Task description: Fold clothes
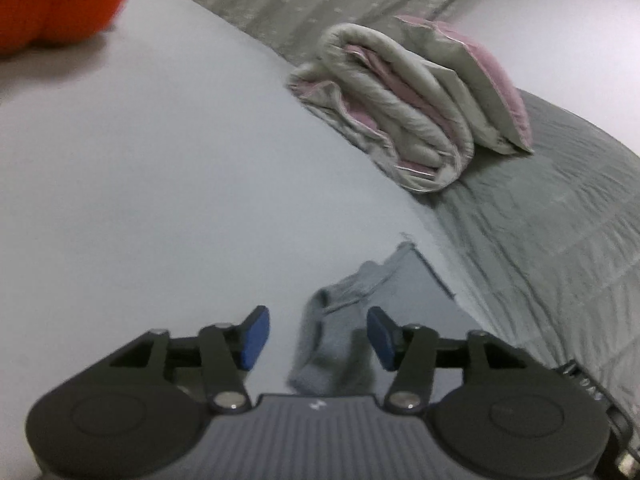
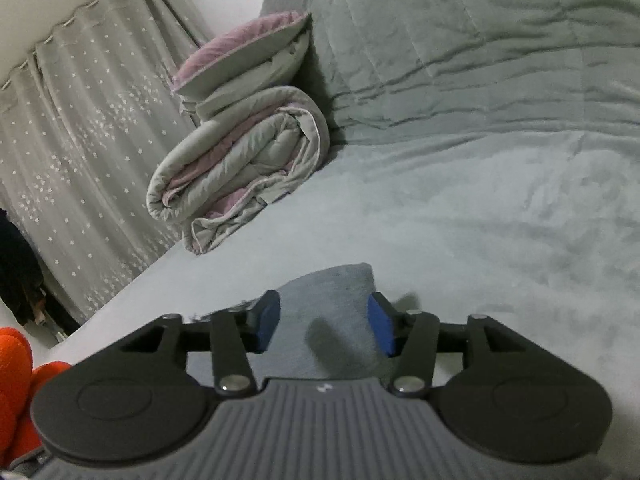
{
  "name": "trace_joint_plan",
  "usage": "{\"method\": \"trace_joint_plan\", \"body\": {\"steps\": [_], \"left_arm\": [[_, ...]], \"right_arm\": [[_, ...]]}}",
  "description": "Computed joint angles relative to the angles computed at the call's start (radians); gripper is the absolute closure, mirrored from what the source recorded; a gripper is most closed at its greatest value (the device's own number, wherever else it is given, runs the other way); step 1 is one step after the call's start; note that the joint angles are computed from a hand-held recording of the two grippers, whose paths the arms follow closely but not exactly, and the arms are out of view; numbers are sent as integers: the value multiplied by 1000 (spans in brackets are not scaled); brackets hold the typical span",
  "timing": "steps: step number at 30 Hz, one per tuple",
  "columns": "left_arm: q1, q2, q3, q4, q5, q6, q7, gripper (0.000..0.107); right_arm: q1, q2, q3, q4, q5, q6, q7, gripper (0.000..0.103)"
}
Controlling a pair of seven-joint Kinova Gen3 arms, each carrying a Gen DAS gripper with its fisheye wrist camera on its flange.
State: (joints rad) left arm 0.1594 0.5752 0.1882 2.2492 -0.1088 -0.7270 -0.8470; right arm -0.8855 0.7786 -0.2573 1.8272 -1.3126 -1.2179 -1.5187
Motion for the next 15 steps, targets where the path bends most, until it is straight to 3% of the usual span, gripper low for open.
{"method": "trace_joint_plan", "body": {"steps": [2, 5, 9, 13, 15], "left_arm": [[17, -56, -11, 37, 18, 44, -20, 38], [35, -145, -19, 84, 45, 126, -57, 33], [86, -300, -31, 133, 191, 270, -200, 26], [243, -485, -158, 195, 347, 374, -362, 21], [281, -578, -187, 228, 409, 415, -444, 20]], "right_arm": [[-11, 5, -24, -21, -25, -33, 52, 35], [-51, -15, -18, -56, -105, -17, 157, 33], [-60, -74, -73, -24, -115, 2, 169, 30], [-125, -124, -95, -39, -185, -35, 272, 28], [-159, -146, -111, -48, -209, -64, 316, 26]]}}
